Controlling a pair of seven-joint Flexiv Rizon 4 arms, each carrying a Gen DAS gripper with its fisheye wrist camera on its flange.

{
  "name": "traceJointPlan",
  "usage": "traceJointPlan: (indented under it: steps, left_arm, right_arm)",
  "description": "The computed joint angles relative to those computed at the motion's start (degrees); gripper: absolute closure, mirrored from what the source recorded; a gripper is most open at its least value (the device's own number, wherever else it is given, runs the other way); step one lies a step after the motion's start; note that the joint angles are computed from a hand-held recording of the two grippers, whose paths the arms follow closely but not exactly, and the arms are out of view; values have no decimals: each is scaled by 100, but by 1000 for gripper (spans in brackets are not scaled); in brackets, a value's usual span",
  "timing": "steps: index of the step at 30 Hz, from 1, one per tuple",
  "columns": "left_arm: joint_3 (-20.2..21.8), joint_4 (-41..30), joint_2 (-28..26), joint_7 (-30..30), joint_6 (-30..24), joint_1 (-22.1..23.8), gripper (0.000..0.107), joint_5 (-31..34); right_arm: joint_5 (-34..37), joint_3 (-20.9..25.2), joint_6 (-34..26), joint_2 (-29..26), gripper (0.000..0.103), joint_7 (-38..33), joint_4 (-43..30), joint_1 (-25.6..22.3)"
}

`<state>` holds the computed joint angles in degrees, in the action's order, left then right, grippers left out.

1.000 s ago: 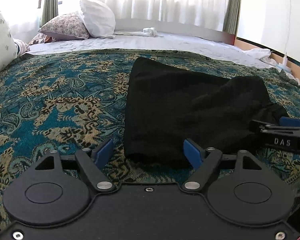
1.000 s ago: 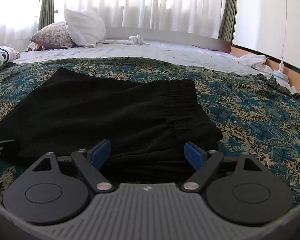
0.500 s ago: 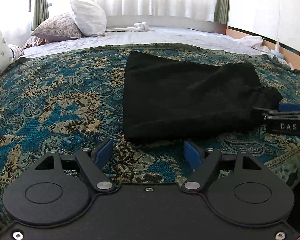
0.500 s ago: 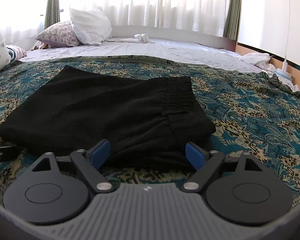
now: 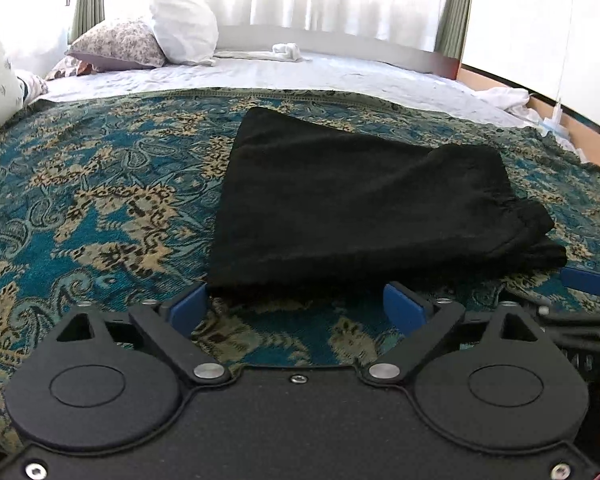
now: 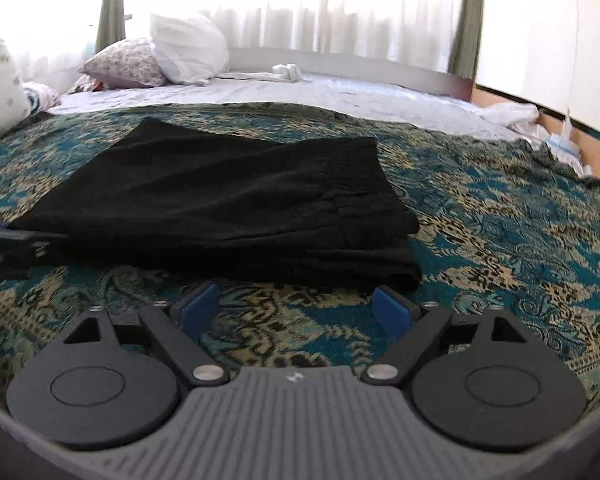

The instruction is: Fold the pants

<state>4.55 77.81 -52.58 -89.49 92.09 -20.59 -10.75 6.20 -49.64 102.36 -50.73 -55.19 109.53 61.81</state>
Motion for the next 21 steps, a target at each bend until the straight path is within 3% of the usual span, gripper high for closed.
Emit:
traceJointPlan:
  steps: [5, 10, 21]
  left_arm:
    - [546, -258, -146, -331, -326, -354, 6, 34]
    - [917, -427, -259, -570, -442, -563, 4, 313]
    - [781, -498, -330, -719, -332, -425, 4, 523]
  right_arm:
    - [63, -40, 12, -118, 0, -21, -7, 99]
    - [170, 60, -35, -135, 0, 300, -81, -16]
    - [110, -2, 9, -295, 0, 354, -122, -15]
